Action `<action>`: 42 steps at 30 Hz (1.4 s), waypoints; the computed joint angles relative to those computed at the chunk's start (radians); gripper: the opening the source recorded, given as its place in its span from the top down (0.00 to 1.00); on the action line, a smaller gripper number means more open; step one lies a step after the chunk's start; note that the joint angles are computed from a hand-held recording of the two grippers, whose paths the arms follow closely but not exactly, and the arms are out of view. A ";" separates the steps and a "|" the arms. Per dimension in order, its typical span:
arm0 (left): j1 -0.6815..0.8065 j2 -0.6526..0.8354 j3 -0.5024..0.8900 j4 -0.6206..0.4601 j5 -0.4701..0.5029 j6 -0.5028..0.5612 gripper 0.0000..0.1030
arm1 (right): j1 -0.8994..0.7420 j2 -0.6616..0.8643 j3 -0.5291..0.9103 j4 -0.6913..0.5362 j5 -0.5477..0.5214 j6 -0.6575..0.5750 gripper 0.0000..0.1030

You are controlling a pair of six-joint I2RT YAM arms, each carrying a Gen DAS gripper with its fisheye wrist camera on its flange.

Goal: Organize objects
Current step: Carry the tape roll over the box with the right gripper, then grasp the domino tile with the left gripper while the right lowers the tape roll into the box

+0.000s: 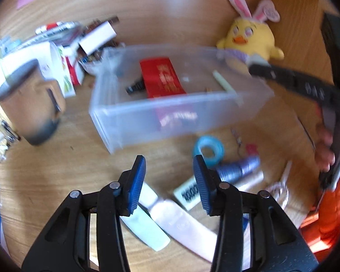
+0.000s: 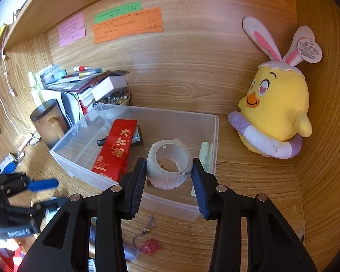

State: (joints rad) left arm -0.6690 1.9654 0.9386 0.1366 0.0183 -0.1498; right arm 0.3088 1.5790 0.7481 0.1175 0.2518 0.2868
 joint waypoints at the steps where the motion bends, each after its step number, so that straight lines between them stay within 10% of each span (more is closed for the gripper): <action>1: -0.004 0.006 -0.004 -0.004 0.015 0.004 0.52 | -0.007 0.009 0.007 -0.004 -0.010 -0.002 0.64; 19: -0.045 0.030 -0.059 0.055 -0.021 0.088 0.49 | -0.046 0.183 0.174 -0.113 -0.050 -0.030 0.64; 25: -0.044 0.067 -0.029 0.058 -0.020 0.082 0.77 | -0.039 0.238 0.236 -0.163 -0.038 -0.043 0.64; 42: 0.034 -0.067 -0.084 0.130 -0.016 0.003 0.77 | -0.038 0.256 0.268 -0.207 -0.014 -0.039 0.63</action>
State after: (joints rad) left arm -0.6349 1.8988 0.8542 0.2666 0.0020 -0.1471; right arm 0.2709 1.8346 1.0161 -0.0894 0.2378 0.2478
